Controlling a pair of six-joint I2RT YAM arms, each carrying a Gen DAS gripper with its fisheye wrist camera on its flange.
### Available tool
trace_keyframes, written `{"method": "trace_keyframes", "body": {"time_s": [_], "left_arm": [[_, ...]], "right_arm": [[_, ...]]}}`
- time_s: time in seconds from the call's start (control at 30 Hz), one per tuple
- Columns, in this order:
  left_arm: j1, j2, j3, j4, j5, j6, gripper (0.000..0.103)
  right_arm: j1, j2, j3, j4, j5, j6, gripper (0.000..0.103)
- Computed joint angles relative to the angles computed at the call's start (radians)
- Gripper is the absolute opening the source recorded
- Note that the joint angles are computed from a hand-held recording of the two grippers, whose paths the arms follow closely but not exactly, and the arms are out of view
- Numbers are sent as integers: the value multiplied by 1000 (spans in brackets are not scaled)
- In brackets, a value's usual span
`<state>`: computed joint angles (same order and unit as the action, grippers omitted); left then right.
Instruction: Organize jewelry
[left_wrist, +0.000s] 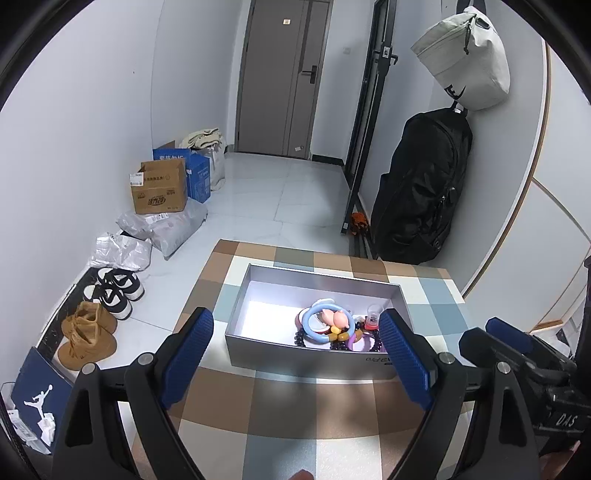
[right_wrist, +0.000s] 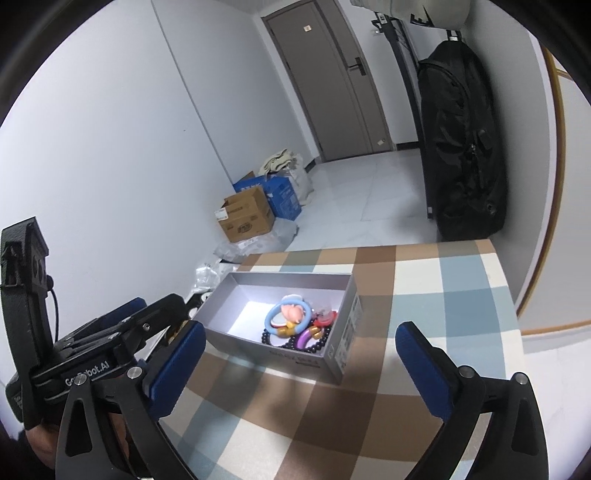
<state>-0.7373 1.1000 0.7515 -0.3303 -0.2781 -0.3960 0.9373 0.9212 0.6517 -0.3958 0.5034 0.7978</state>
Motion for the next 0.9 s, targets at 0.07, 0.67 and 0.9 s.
{"method": "trace_keyframes", "body": {"time_s": [0.07, 0.67, 0.9], "left_arm": [[-1, -5, -5, 1, 0, -6, 88], [-37, 6, -5, -6, -59, -27, 88], [-50, 11, -2, -5, -57, -16, 88]], "right_arm": [[1, -11, -4, -7, 2, 10, 103], [5, -28, -6, -27, 6, 28, 103], [-5, -20, -3, -25, -12, 23, 103]]}}
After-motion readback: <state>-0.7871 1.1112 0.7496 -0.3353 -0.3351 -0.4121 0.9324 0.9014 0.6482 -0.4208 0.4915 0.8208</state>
